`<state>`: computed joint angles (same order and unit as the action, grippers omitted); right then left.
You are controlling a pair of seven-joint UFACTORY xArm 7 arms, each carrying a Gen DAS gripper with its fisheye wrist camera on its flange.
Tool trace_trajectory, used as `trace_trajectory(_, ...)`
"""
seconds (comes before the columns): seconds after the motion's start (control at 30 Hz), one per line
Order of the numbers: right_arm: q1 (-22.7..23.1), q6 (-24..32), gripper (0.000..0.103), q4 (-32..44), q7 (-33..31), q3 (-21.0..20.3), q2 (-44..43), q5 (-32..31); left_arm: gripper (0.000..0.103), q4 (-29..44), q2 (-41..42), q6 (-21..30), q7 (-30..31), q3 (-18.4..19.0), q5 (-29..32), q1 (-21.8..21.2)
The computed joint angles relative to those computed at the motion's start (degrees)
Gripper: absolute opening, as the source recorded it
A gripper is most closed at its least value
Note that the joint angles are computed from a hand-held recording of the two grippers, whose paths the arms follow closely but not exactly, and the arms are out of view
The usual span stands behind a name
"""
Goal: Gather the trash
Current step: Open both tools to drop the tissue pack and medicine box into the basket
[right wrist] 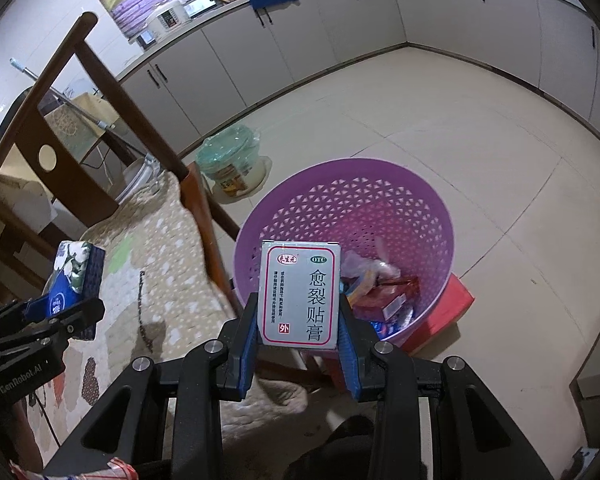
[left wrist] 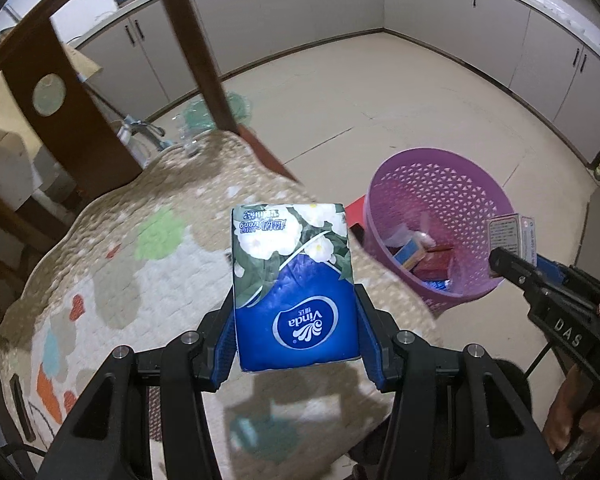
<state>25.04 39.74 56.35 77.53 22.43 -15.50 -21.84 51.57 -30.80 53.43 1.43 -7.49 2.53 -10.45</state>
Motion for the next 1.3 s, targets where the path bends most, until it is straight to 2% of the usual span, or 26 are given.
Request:
trace_trajectory(0.53,-2.98,-0.63,0.038,-3.50,-3.56,-1.46,-3.36,1.80,0.051,7.71,9.92,-2.50,-1.09,-2.33,0.58,-3.28)
trace_trajectory(0.9,-4.59,-2.30,0.038,-3.53,-5.50,-2.78,-0.98,2.08,0.051,16.76,21.37,-3.81,-1.61,-1.67,-2.38,-5.17)
trace_trajectory(1.17,-4.55,-3.84,0.038,-2.70,-6.72,-3.83,2.22,1.18,0.051,18.85,25.32,-4.22,-0.03,-1.31,-4.15,-6.24)
trace_trajectory(1.23,-4.45,-4.18,0.038,-2.54,-6.79,-4.04,2.90,0.86,0.053,18.54,25.44,-4.95,0.62,-1.15,-4.86,-6.31)
trace_trajectory(1.3,-4.44,-4.06,0.039,-2.38,-6.40,-4.11,3.35,0.22,0.062,18.64,25.58,-4.64,1.53,-0.89,-6.08,-6.29)
